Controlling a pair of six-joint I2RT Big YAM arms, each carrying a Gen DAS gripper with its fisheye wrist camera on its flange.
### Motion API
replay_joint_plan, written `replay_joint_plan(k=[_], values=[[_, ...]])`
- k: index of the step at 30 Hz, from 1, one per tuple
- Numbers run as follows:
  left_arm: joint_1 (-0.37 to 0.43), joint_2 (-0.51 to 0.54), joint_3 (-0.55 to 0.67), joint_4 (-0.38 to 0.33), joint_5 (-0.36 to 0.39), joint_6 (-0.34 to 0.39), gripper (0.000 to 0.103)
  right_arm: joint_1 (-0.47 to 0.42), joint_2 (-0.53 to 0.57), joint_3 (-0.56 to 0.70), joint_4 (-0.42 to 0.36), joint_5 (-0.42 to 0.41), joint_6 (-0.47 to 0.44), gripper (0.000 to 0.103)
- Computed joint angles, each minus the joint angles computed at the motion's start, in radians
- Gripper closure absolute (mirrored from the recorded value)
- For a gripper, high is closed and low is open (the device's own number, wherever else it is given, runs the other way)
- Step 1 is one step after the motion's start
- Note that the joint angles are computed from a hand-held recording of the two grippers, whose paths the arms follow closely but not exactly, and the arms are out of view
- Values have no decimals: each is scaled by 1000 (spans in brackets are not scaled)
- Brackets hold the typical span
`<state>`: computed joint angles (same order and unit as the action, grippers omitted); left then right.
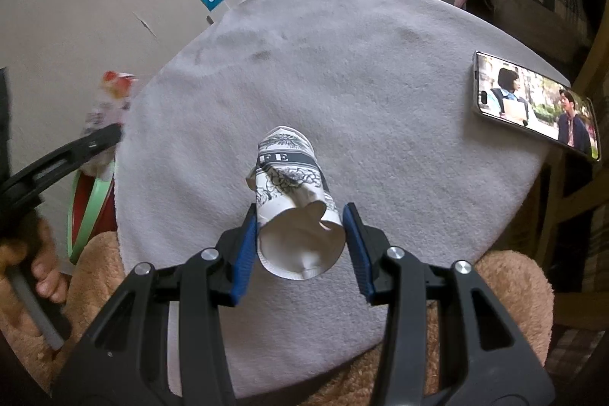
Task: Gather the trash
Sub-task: 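Carry the Pocky box and paper cup over the red bin with both tools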
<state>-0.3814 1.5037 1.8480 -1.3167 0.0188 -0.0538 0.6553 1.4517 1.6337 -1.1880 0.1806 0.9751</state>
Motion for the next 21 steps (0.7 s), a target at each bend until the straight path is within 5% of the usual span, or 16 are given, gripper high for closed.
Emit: replay_joint_plan(k=[21], values=[[103, -157, -96, 45, 42, 11, 71, 43, 119, 219, -119, 54, -68, 60]])
